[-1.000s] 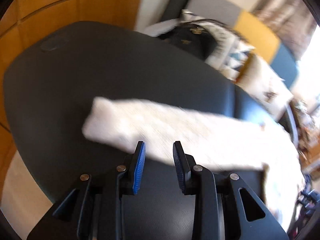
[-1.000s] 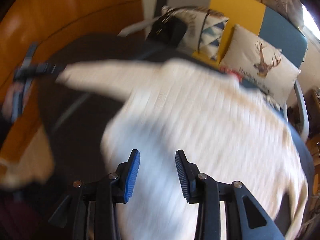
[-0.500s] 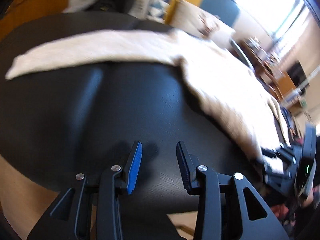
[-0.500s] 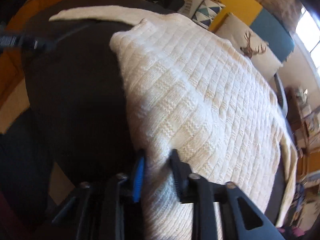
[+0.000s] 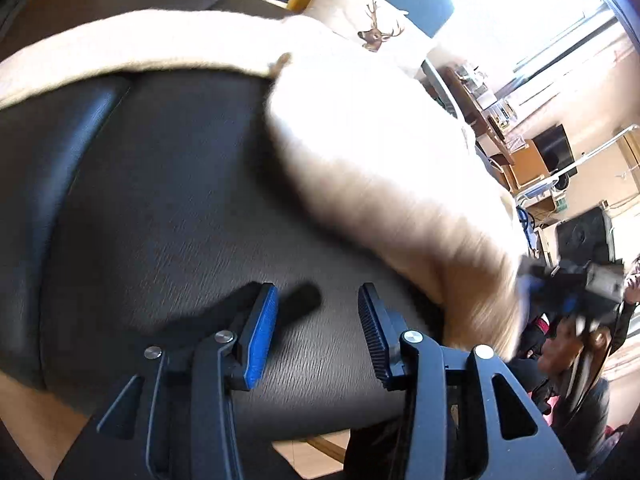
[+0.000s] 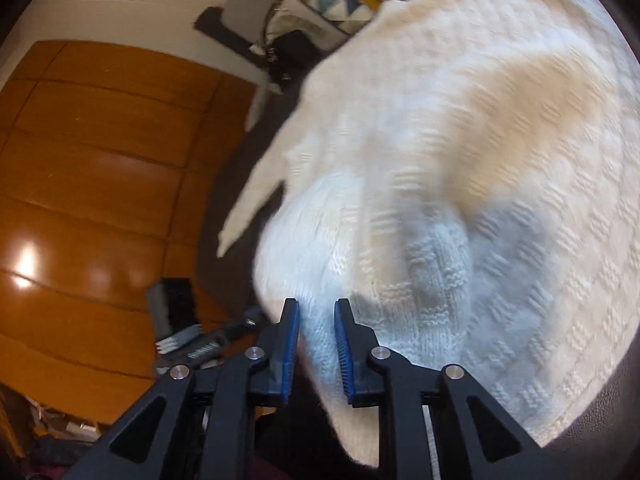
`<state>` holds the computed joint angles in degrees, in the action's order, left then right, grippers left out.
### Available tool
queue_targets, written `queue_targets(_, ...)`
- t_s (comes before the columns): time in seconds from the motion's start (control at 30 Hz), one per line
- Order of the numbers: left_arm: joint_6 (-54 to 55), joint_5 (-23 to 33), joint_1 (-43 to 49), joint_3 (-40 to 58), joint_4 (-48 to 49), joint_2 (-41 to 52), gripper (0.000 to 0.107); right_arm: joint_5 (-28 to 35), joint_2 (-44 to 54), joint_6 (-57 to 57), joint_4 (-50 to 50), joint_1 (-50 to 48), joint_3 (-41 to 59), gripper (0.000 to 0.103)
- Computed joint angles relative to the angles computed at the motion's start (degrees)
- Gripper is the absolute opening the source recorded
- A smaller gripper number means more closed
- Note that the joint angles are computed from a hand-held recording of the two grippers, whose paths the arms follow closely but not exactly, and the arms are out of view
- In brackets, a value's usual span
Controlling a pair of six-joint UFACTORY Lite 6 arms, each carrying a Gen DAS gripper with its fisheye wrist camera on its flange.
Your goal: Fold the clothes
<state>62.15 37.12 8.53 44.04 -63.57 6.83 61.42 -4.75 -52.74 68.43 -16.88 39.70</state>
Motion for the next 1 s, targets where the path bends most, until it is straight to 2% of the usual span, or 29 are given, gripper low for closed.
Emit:
queue_targets(0.1, -2.08, -3.46, -3.88, 3.39, 0.99, 2.51, 0.046, -2.83, -7.81, 4.05, -4.39, -2.52, -3.05, 0.024)
queue_targets(0.17, -2.59, -4.4, -5.19, 4.26, 0.39, 3.02, 0.049, -5.32, -19.72, 11.2, -16.25, -4.27, -5.36, 0.024)
queue_targets(0.23, -1.86, -4.89, -6.24, 5.08, -2.05, 4.08, 0.05, -12.27, -26.27, 16.62, -28.24, -2.65, -7.22, 0.024)
queue_targets(0.27, -0.82, -3.98, -6.39, 5.67, -4.08, 5.2, 0.05, -13.57, -28.02, 19.45, -34.24, -2.37, -7.92, 0.025)
queue_targets(0.37, -0.38, -3.72, -8.5, 8.87, -8.7, 9.24, 0.05, -16.82, -31.16, 34.09, -52.23, 3.53, -11.37, 0.025)
queue_targets(0.47, -1.22, -2.32, -10.04, 12.38, -10.59, 12.34, 0.05, -22.71, -28.48, 48.37, -60.34, 12.09, -14.41, 0.027)
queue_targets(0.53, -3.59, -3.04, -11.16, 14.15, -9.15, 12.74, 0.05, -27.03, -27.68, 60.28, -71.98, 20.33, -15.49, 0.028)
queue_targets(0.57, -5.53, -4.07, -11.64, 14.61, -7.42, 12.09, 0.049, -27.41, -26.75, 64.2, -77.98, 23.65, -15.24, 0.025)
queue_targets(0.6, -6.56, -4.5, -12.0, 15.03, -6.58, 11.39, 0.049, -26.47, -25.92, 68.41, -83.97, 26.57, -14.66, 0.008)
queue_targets(0.67, -9.17, -3.87, -10.86, 13.58, -2.49, 6.72, 0.049, -22.81, -27.02, 75.73, -95.48, 26.41, -14.2, 0.003)
queue_targets(0.73, -11.2, -1.97, -8.45, 12.16, 2.41, 1.65, 0.049, -20.3, -29.64, 73.96, -100.55, 20.88, -13.77, 0.003)
queue_targets(0.8, -11.81, 0.4, -4.76, 11.18, 6.93, -2.33, 0.049, -20.31, -30.57, 66.08, -102.21, 9.19, -12.0, 0.003)
queue_targets(0.9, -12.31, 3.19, 1.59, 9.25, 11.63, -7.08, 0.049, -23.34, -29.26, 60.6, -105.43, -4.73, -9.58, 0.006)
queue_targets(0.97, -12.03, 3.92, 5.18, 7.5, 13.62, -8.74, 0.049, -22.94, -30.92, 58.21, -101.73, -7.19, -7.89, 0.011)
queue_targets(1.0, -11.81, 4.29, 7.04, 6.73, 14.59, -9.47, 0.049, -22.21, -33.17, 54.88, -96.28, -6.24, -7.17, 0.019)
